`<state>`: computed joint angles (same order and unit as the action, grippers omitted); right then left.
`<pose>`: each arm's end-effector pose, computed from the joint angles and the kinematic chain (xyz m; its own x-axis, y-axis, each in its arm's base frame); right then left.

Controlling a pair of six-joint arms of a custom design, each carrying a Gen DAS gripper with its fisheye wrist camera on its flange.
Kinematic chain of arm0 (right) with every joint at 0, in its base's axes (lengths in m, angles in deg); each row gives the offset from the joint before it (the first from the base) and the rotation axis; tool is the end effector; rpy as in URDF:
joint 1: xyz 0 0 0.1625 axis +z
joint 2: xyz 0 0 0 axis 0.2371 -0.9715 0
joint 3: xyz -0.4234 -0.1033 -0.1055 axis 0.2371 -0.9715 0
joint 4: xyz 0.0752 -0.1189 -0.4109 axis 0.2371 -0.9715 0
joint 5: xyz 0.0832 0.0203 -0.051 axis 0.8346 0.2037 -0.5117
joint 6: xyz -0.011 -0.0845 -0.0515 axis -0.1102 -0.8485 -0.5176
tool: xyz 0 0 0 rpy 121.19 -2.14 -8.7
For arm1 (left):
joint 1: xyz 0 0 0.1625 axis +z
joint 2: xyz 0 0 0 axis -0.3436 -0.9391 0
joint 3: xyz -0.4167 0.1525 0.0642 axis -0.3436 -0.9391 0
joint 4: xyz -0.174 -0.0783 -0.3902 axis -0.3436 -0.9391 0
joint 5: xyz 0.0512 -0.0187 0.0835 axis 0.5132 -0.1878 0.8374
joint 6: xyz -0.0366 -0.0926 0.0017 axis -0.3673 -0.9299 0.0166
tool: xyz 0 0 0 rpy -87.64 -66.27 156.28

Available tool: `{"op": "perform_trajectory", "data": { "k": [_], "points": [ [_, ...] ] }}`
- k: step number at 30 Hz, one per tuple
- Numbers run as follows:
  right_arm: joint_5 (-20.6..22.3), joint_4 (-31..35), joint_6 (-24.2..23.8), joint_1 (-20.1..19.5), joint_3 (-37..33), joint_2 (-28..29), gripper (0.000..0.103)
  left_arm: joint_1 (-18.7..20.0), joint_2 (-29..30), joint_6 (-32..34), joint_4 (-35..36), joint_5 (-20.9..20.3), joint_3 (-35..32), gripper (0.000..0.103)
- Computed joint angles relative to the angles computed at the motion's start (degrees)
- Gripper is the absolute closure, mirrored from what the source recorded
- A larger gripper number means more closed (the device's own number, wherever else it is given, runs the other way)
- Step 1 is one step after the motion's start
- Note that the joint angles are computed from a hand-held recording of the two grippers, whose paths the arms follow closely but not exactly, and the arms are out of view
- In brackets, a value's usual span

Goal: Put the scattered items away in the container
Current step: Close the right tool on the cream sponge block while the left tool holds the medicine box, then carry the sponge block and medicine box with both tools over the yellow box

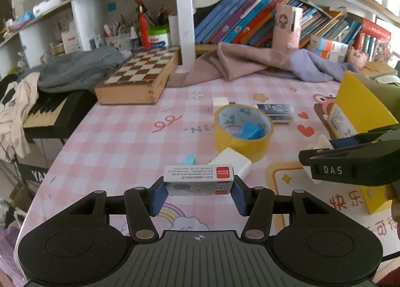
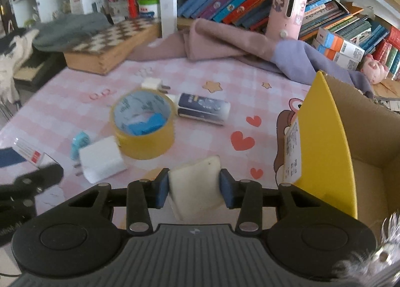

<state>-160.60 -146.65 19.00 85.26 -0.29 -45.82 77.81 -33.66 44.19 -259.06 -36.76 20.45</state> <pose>0.1980 -0.7521 0.0928 -0.6908 -0.1677 0.7033 -0.5607 0.7384 -0.3747 -0.1810 -0.6818 0.1204 -0.6710 0.0819 -0.7369 0.5742 0.6862 -0.4466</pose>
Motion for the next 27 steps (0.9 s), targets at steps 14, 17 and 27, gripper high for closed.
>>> {"op": "perform_trajectory", "data": {
  "k": [14,17,27],
  "points": [
    [2.9,-14.0,-2.1,2.8,11.7,-6.3,0.065,-3.8,-4.1,5.6,-9.7,-0.4,6.9,0.05],
    [3.2,-16.0,-2.0,3.3,14.2,-7.5,0.065,-4.8,-4.9,6.6,-11.7,-0.2,8.6,0.05],
    [3.7,-21.6,-0.8,4.8,22.7,-10.9,0.065,-7.8,-8.6,5.1,-14.8,0.6,16.3,0.05]
  ]
}}
